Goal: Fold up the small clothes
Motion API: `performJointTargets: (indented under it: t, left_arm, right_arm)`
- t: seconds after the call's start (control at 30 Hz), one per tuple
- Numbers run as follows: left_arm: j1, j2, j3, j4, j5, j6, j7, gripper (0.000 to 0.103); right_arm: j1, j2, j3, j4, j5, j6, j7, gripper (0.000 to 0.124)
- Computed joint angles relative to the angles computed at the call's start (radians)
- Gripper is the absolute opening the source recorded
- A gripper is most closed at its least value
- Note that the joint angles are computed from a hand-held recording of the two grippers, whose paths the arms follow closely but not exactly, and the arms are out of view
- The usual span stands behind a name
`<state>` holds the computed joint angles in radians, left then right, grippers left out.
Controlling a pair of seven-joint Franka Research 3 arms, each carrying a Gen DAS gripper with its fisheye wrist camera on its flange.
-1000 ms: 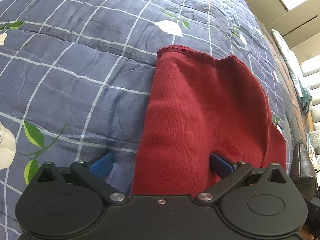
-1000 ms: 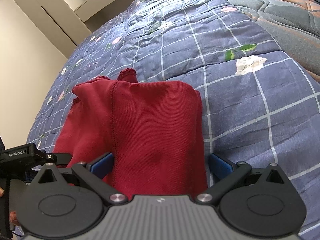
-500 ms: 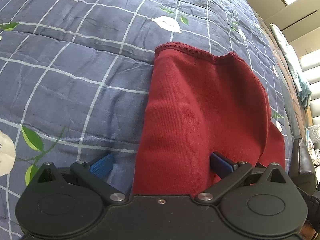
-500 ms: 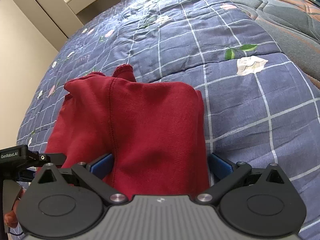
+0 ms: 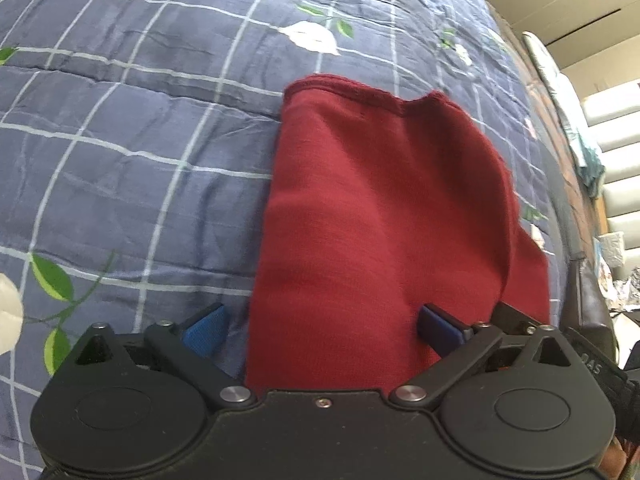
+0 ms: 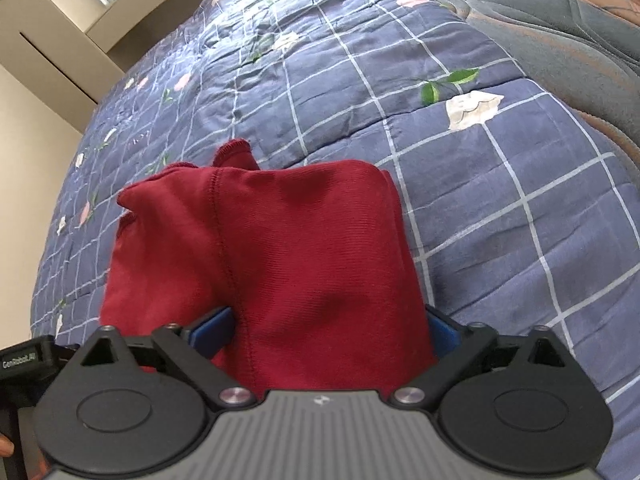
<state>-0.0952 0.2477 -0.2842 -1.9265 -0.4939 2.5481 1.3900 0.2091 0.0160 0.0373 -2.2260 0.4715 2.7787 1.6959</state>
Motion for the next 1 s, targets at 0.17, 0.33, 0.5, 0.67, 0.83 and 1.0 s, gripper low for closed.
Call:
performJointTargets:
  t: [0.17,0.33,0.5,0.67,0.83,1.0]
  left_arm:
    - [0.008,-0.005,-0.008,0.009,-0.043,-0.015,0.046,0.079]
    - [0.018,-0.041,-0.008,-0.019,-0.101,-0.001,0.091,0.041]
    - [0.010,-0.099,0.005,-0.052,-0.144,0.017,0.157,0.029]
    - [-0.003,-0.194,0.046,-0.098,-0.160,0.039,0.215,0.028]
    - [-0.008,-0.291,0.110,-0.147,-0.077,0.031,0.208,0.028]
    - [0.005,-0.339,0.162,-0.187,0.040,0.015,0.181,0.028]
  right_arm:
    - [0.010,-0.024,0.007,-0.013,-0.034,0.019,0.022,0.067]
    - [0.020,-0.056,0.019,-0.045,-0.128,0.071,0.126,0.041]
    - [0.037,-0.102,0.041,-0.081,-0.216,0.167,0.199,0.021]
    - [0.103,-0.121,0.035,-0.050,-0.088,0.190,0.039,0.018]
    - [0.161,-0.080,0.047,0.021,0.061,0.210,-0.075,0.017]
    - [0.186,0.010,0.082,0.108,0.134,0.186,-0.123,0.017]
